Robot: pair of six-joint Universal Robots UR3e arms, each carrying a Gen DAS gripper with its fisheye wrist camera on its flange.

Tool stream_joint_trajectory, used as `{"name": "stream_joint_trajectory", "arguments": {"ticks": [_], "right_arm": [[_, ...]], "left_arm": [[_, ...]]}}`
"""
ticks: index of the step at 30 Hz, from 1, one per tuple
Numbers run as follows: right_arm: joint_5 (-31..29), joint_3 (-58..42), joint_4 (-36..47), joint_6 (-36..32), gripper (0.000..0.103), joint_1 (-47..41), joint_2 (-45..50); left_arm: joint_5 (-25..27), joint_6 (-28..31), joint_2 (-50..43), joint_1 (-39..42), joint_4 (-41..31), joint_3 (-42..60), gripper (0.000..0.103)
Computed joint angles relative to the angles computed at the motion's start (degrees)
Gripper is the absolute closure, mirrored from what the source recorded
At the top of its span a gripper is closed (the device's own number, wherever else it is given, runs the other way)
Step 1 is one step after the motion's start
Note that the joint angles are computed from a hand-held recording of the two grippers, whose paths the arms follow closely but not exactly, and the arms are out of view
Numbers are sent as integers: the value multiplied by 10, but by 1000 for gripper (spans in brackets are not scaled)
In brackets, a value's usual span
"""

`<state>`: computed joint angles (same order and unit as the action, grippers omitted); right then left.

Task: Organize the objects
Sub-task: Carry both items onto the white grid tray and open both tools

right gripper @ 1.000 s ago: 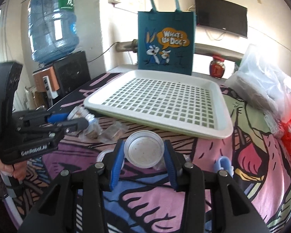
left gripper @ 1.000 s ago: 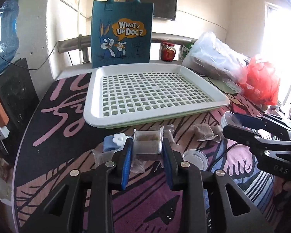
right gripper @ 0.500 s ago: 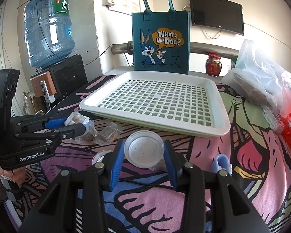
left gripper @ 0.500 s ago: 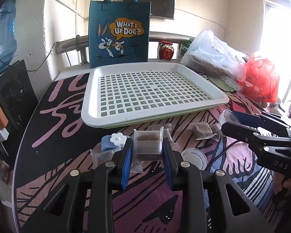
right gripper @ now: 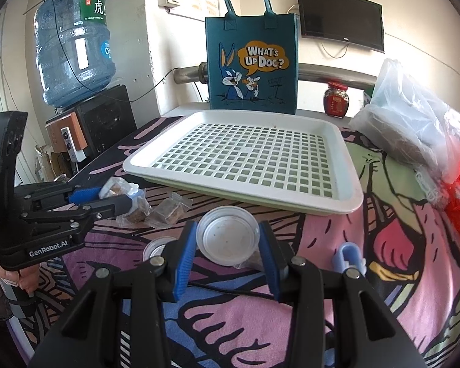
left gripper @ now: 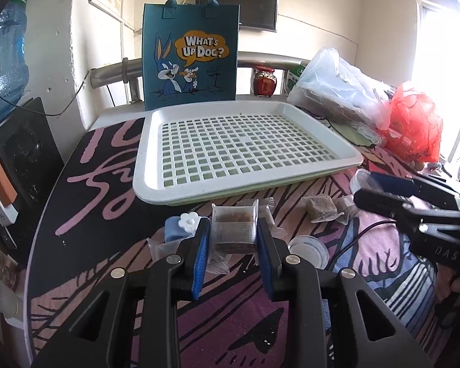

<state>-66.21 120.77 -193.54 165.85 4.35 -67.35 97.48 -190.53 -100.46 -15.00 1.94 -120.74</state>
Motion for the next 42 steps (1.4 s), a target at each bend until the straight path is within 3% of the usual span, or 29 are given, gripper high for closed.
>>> {"name": "stream_joint_trajectory", "arguments": {"ticks": [8,14,22,36,39,42], "right_arm": [[52,-36,52,4,64,-36,-62],[64,-150,124,23,64,-30,-21],[22,-337,244,75,64,-15,115],[-52,-493,366,70,64,16,231],[-64,-512,382,68,63,20,245],[-79,-524,388,67,63,24,249]], "left_arm": [[9,27,34,14,-43,57,75],[5,33,-33,34,-59,151,75],[-26,4,-144,68,-133,263,75],[-39,-8,-220,74,-182,327,74],[-39,-12,-221,72,-193,336,70],[-56,-3,-222,73,-195,339,55]]}}
